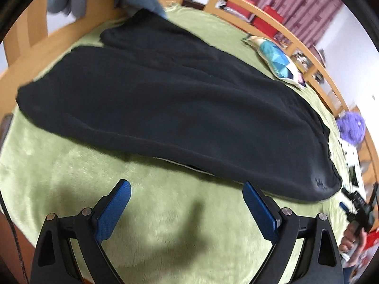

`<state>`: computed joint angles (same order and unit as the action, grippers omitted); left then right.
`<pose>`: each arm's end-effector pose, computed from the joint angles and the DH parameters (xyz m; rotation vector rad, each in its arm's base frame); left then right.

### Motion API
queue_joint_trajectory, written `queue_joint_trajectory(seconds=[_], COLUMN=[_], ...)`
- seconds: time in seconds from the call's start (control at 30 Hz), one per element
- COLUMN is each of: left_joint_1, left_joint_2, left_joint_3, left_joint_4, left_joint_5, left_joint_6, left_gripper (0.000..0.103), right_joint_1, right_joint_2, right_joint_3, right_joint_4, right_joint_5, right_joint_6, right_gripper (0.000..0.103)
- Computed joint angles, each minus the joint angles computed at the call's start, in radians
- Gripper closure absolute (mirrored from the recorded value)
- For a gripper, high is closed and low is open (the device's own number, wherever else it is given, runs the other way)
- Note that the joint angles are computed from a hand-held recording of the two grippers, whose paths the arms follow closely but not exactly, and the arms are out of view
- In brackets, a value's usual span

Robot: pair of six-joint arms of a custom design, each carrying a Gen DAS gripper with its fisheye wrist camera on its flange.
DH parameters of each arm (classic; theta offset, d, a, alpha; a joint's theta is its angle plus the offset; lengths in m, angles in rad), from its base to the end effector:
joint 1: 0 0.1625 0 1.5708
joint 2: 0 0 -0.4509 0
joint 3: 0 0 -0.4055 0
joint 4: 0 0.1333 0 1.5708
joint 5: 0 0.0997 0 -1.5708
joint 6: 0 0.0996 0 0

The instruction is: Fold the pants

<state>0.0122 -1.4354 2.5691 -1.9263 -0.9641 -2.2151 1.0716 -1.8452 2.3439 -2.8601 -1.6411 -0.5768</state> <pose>-0.2437 -0.1931 0.1136 -0.4810 2.3652 -1.0173 -0.0685 -0.3894 0.4036 0.0614 -2.5436 0.8657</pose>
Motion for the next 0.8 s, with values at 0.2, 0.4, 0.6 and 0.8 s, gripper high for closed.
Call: queue_joint_trajectory(seconds=[0.2, 0.4, 0.6, 0.8], left_joint_1=[0.066, 0.122, 0.152, 0.104], left_joint_2=[-0.023, -0.028, 0.000, -0.079], left_joint_3=[0.070, 0.102, 0.056, 0.043], left_joint_4=[-0.136, -0.201, -0.071, 0.036], left_joint_5=[0.042, 0.077, 0.051, 0.105], left_joint_6=[-0.011, -0.045, -0.085, -0.063], left_gripper=[0.008, 0.008, 0.074, 0.092], right_joint_1=[-0.015, -0.003, 0.017, 0.012], right_joint_2=[0.148, 0.184, 0.185, 0.131], right_joint_3=[-0.068, -0.039, -0.021, -0.018], right_joint_4=[0.049, -0.043, -0.084, -0.047], right_joint_5=[-0.019, -0.029, -0.026, 0.040], right_joint_6=[0.078, -0.020, -0.067, -0.054], right_gripper=[0.032, 0.061, 0.081, 0.087])
